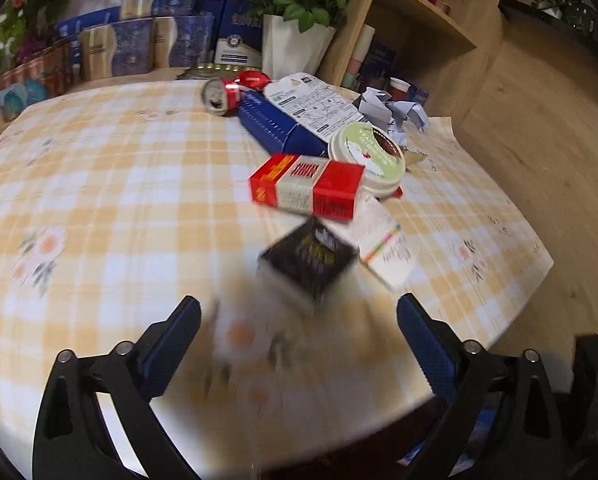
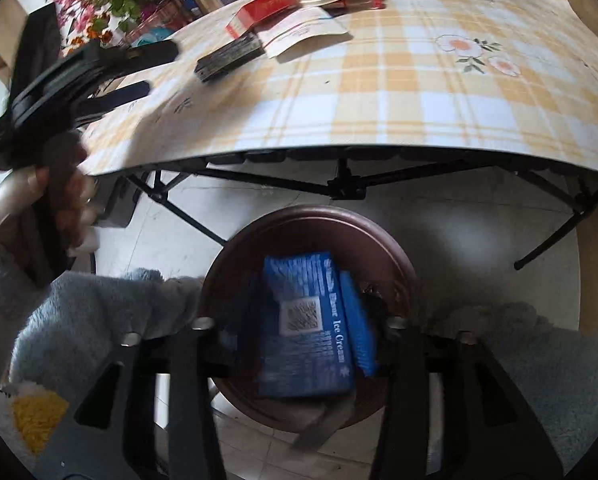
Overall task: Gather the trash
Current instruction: 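Grasp the black cigarette pack with the left tool and drop it into the bin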
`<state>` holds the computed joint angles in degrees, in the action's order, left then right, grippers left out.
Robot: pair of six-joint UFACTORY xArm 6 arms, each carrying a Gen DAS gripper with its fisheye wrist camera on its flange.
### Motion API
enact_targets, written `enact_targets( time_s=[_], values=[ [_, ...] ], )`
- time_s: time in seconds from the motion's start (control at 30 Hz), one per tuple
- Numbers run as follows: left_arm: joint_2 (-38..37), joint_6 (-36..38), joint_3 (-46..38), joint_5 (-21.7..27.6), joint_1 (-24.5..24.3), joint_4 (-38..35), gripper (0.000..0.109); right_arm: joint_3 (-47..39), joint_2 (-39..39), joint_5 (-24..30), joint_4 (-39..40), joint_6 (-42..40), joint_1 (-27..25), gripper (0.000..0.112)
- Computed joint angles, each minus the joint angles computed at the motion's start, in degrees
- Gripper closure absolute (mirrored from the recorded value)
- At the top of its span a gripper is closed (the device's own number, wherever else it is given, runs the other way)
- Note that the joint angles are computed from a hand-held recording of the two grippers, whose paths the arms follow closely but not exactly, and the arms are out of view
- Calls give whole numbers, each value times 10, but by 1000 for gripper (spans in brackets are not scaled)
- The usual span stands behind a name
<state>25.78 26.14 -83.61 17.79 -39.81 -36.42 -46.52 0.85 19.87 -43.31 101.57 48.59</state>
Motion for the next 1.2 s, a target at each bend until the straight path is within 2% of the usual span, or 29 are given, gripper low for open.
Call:
enact_targets(
  time_s=[0.07,0.17,0.2,0.23,0.27,0.37,0.5,0.57,0.67,0.8,0.83,0.87,0.9,0.93,1.07,1.13,1.2],
  values=[
    [44,20,-63,33,1,1,28,5,-7,-1,-20,21,-2,49],
    [101,-25,-143,84,4,74,34,8,-15,10,-33,38,2,45],
    [105,-20,-147,76,2,74,37,10,-19,12,-38,41,-1,45],
    [111,-24,-158,87,3,83,46,12,-25,18,-52,56,0,44],
    [111,-30,-160,91,3,94,63,16,-34,29,-70,78,2,43],
    [85,9,-130,104,6,48,79,30,-59,51,-116,142,4,43],
    [15,79,-35,102,2,-4,81,61,-102,81,-177,252,4,43],
    [-31,132,24,112,-1,-59,81,75,-117,91,-188,289,4,43],
    [-102,192,105,138,-8,-114,81,85,-127,104,-193,317,3,43],
    [-159,214,172,167,-27,-114,80,87,-126,113,-199,345,5,43],
    [-165,216,181,171,-32,-111,75,88,-128,116,-201,350,6,43],
    [-172,221,192,164,-37,-114,64,90,-130,118,-203,354,8,43],
    [-182,235,205,149,-43,-128,55,92,-132,122,-206,358,11,43],
    [-190,243,216,132,-48,-140,40,92,-134,130,-206,358,14,43],
    [-216,242,243,65,-58,-190,32,95,-142,153,-202,358,28,43],
    [-228,215,258,5,-68,-183,29,95,-143,157,-199,358,30,43],
    [-231,166,266,-34,-71,-146,21,93,-142,160,-197,357,31,43]
  ],
)
